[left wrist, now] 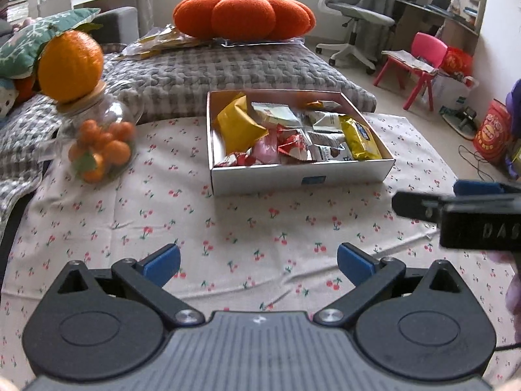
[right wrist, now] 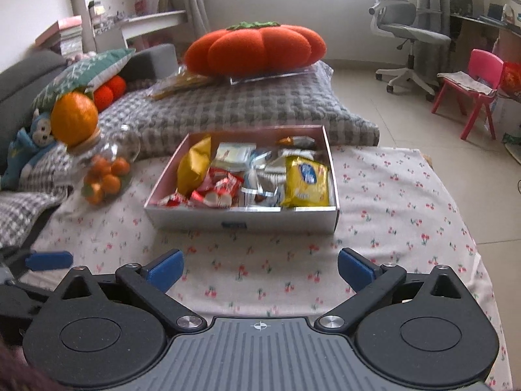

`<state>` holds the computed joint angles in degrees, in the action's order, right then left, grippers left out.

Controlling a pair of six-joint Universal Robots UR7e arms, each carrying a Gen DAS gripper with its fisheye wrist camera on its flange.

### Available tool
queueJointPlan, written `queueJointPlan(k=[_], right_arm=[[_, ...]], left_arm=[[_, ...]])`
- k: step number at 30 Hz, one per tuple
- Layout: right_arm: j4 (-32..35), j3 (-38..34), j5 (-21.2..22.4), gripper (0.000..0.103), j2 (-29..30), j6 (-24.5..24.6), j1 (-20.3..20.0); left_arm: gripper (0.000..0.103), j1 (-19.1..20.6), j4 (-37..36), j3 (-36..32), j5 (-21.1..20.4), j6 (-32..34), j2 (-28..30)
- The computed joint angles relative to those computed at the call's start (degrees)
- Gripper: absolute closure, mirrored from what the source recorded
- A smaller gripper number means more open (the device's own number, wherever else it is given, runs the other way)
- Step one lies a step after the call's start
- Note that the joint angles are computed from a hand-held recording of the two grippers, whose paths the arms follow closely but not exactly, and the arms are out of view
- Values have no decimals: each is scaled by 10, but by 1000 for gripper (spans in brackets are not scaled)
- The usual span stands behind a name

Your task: Organize snacks

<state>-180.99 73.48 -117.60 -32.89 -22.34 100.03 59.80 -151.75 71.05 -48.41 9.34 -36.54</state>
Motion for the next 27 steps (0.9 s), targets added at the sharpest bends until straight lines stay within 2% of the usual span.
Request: queueJointPlan(k=[6,11,17,27], right_arm=[[11,26,-10,0,-13,28,1],[-18,32,-19,0,-15,9,5],[-12,26,-35,0,-9,-1,8],[-6,24,-42,0,-2,-23,12]], left_arm=[[0,-4,-23,32,20,-21,-12],[0,-7,-26,42,46,-42,-14],[0,-11,-33,43,79,-51,-13],[0,-16,-46,45,102,-56,-10]])
